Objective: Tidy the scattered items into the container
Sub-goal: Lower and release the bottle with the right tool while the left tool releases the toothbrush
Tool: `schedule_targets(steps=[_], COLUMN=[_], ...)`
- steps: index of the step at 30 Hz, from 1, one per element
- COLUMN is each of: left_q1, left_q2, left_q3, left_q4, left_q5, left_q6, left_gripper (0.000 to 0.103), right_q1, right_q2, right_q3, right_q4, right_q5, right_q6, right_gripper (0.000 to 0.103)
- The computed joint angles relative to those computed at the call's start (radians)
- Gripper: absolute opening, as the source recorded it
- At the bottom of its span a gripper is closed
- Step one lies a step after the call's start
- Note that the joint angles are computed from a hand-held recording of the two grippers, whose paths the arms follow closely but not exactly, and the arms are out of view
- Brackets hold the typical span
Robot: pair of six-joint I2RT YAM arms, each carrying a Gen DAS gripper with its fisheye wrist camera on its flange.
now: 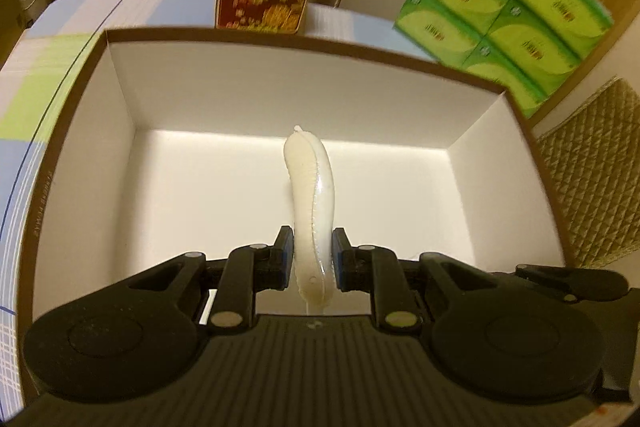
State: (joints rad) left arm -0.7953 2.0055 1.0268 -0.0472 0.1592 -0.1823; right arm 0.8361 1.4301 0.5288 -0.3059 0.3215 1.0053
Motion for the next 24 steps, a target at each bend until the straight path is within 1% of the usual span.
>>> schedule_targets(steps=[2,6,7,9,10,12,14,18,22,24], left_q1=[0.000,0.003,0.004,0.008,0.007,0.003,-0.004,-0.009,-0.013,-0.016], left_q2=[0.025,0.060,0.066,0.063,0.058,0.040,0.024,-0.006,-0.041,-0.060], left_q3=[0.022,0.057,0.066,0.066,0.065,0.058,0.050,0.027,-0.004,-0.019], left_q4=[-0.022,-0.068,-0.081,-0.092,-0.097,-0.109,-0.117,-0.130,-0.132,-0.132], left_q5=[-0.004,-0.003,-0.003,-0.003,-0.006,-0.022,-0.046,-0.061,-0.078,-0.084], left_q6=[0.002,-0.002,-0.002,0.008,0.014,0.032,0.050,0.070,0.082,0.081], left_gripper=[0.016,0.016,0.016,0.016,0.018,0.024,0.033,0.034,0.039,0.039], right_q1=[-0.022,-0.045,-0.050,-0.056,-0.051,-0.044,-0.039,-0.035,-0.019,-0.007], right_q2=[0.018,0.012,0.012,0.012,0.003,-0.027,-0.039,-0.040,-0.052,-0.049], right_q3=[0.005,0.000,0.003,0.005,0.005,-0.004,-0.010,-0.011,-0.011,-0.004], right_q4=[0.005,0.005,-0.006,-0.023,-0.026,-0.033,-0.044,-0.049,-0.060,-0.065], right_q5=[-0.033,-0.052,-0.053,-0.058,-0.056,-0.051,-0.050,-0.060,-0.045,-0.037], right_q6=[-0.017,-0.020,-0.016,-0.019,-0.013,-0.009,0.002,0.009,0.028,0.042], right_gripper=[0.024,0.025,0.026,0.046,0.058,0.059,0.059,0.061,0.063,0.064])
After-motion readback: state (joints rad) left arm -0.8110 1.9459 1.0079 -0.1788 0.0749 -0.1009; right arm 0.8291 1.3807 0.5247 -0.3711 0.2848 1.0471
